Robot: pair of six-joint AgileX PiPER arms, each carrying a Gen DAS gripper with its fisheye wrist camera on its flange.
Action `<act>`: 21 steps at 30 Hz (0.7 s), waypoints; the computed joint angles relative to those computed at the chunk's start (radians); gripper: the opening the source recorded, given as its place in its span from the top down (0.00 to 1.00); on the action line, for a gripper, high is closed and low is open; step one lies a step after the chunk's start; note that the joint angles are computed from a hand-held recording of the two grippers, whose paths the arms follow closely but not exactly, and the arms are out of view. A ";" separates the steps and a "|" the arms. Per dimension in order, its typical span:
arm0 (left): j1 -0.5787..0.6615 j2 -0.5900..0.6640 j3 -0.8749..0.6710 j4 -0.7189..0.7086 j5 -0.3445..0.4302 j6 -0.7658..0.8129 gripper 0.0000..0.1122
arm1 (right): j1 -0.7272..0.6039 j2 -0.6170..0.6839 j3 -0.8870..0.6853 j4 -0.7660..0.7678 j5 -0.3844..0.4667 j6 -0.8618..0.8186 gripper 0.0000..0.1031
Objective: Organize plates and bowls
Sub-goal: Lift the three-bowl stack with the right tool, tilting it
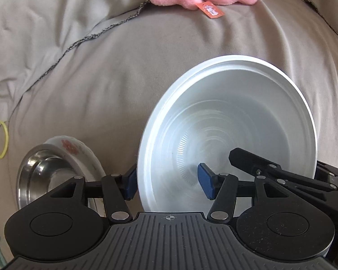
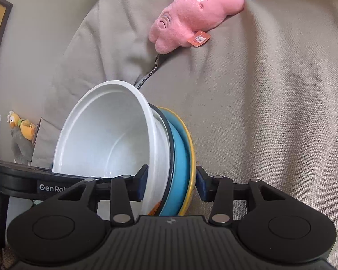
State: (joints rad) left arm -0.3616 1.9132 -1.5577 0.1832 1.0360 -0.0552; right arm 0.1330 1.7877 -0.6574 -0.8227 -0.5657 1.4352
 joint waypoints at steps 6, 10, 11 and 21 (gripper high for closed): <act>-0.002 -0.007 0.000 -0.010 -0.010 0.021 0.49 | 0.012 0.001 -0.017 -0.012 0.035 0.011 0.59; -0.002 -0.006 -0.002 -0.011 -0.011 0.023 0.49 | 0.022 -0.001 -0.020 0.008 0.052 -0.012 0.59; -0.002 -0.007 -0.001 -0.010 -0.012 0.022 0.49 | 0.025 -0.003 -0.019 0.024 0.057 -0.031 0.59; 0.025 0.012 -0.024 -0.047 -0.014 0.048 0.50 | -0.021 0.043 -0.098 -0.207 0.038 0.167 0.59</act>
